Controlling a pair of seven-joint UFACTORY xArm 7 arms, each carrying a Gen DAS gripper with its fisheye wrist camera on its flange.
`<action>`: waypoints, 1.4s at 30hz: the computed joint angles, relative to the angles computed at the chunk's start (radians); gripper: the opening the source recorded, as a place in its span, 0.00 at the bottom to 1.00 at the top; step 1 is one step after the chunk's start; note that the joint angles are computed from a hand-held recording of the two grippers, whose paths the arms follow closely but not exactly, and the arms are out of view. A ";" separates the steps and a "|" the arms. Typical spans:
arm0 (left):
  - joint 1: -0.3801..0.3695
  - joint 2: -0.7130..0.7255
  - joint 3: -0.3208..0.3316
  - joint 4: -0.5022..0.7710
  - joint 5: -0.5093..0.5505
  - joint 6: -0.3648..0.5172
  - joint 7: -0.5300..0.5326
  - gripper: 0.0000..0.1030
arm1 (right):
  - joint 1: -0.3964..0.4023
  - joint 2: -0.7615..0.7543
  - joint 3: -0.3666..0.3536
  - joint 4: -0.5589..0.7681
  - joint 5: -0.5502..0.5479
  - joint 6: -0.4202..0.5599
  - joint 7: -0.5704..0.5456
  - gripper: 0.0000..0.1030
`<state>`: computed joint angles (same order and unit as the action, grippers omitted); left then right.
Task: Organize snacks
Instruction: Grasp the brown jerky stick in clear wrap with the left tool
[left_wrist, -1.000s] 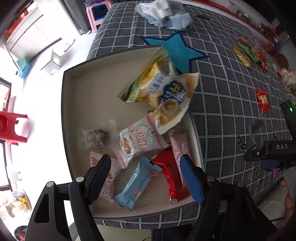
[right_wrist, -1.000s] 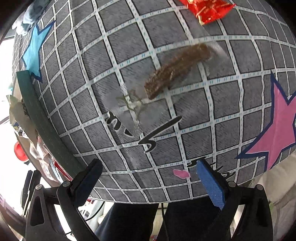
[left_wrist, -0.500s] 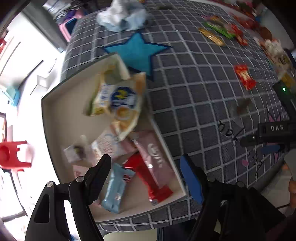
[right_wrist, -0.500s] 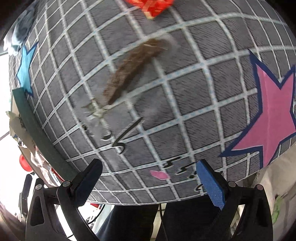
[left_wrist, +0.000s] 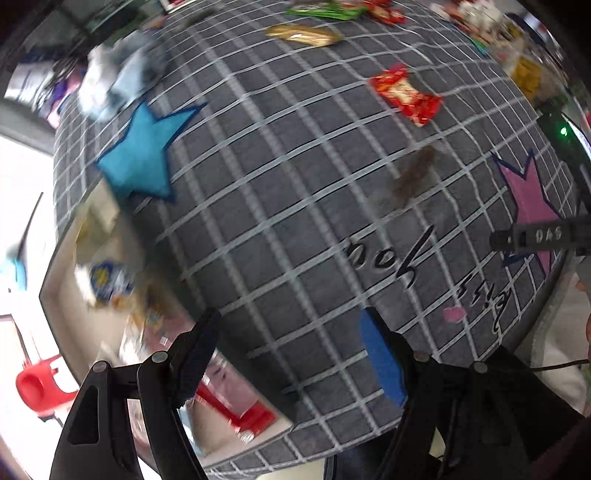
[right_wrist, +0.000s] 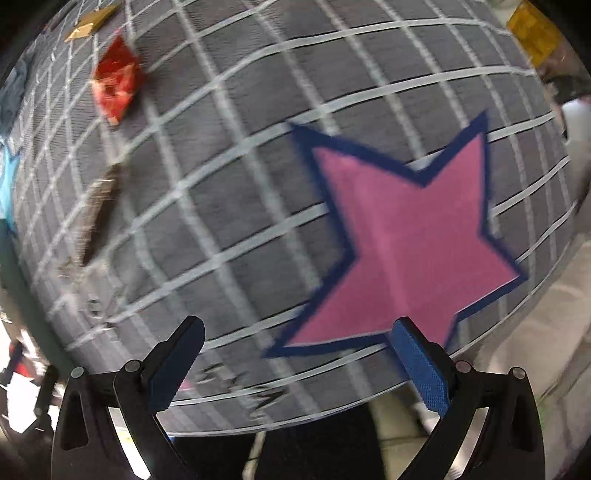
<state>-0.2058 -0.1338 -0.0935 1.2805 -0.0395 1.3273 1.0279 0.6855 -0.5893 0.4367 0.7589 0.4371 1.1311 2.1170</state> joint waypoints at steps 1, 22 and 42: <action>-0.010 -0.009 -0.011 -0.013 0.001 -0.011 0.004 0.78 | 0.015 -0.011 0.000 -0.015 0.012 0.009 -0.008 0.99; -0.184 0.017 -0.114 -0.130 0.017 -0.225 -0.126 0.88 | 0.052 0.110 0.092 0.111 -0.119 0.015 0.121 1.00; -0.172 0.188 -0.110 0.071 0.035 -0.231 -0.015 0.88 | 0.073 0.127 0.086 0.144 -0.145 0.026 0.151 1.00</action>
<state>-0.3774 0.0540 -0.2037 1.3519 -0.0043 1.0962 1.0134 0.7584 -0.4618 0.5227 0.9025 0.2919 1.1569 2.2677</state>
